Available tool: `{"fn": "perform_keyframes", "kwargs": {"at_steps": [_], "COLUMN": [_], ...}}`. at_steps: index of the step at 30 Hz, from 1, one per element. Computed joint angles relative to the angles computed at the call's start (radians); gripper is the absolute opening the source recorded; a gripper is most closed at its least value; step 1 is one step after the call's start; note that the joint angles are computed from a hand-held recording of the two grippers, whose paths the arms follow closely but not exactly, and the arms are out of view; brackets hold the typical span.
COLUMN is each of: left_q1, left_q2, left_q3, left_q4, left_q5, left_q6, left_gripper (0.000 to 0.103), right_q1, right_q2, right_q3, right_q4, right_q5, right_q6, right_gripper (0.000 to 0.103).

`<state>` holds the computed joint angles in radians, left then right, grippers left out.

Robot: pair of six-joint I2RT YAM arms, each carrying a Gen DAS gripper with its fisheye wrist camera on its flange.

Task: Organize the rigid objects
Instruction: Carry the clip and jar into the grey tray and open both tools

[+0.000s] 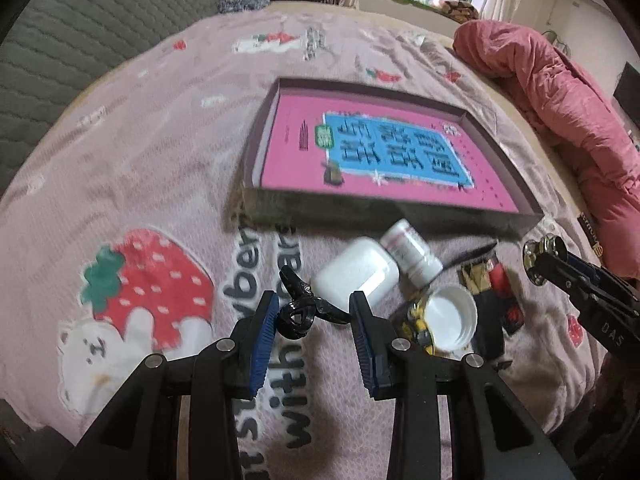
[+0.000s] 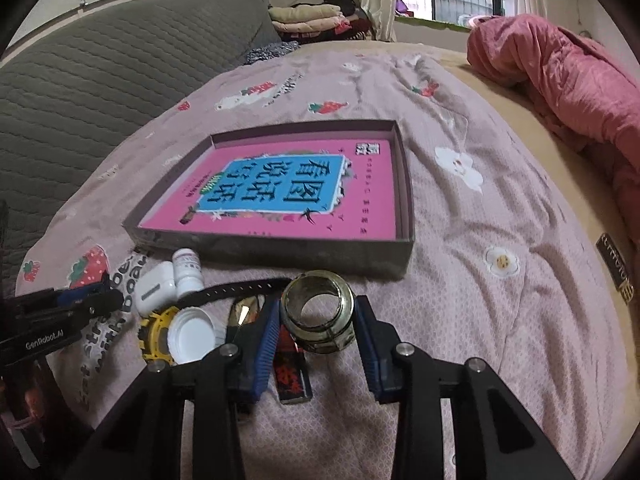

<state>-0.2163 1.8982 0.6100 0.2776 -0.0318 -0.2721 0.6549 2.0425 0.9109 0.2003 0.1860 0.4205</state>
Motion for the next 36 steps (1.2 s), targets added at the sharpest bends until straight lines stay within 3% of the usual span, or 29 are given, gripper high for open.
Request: {"fn": "perform_keyframes", "kwargs": {"at_steps": [8, 14, 23, 28, 36], "left_q1": [0.037, 0.05, 0.063, 0.06, 0.061], "left_q2": [0.017, 0.091, 0.306, 0.391, 0.431], "left_q3": [0.122, 0.282, 0.586, 0.664, 0.681], "left_q4": [-0.065, -0.126, -0.265, -0.311, -0.306], "left_q5": [-0.003, -0.02, 0.014, 0.007, 0.02], "left_q6": [0.031, 0.063, 0.08, 0.086, 0.093], "left_gripper": [0.037, 0.037, 0.038, 0.038, 0.038], "right_q1": [-0.014, -0.046, -0.091, -0.096, -0.107], "right_q2": [0.004, 0.077, 0.265, 0.332, 0.349], "right_q3": [0.073, 0.233, 0.506, 0.596, 0.575], "right_q4": [-0.028, -0.102, -0.27, -0.349, -0.334], "right_q5": [0.012, 0.037, 0.012, 0.001, -0.015], "right_q6": [-0.033, -0.082, -0.056, -0.062, -0.041], "right_gripper": [0.038, 0.038, 0.038, 0.038, 0.038]}}
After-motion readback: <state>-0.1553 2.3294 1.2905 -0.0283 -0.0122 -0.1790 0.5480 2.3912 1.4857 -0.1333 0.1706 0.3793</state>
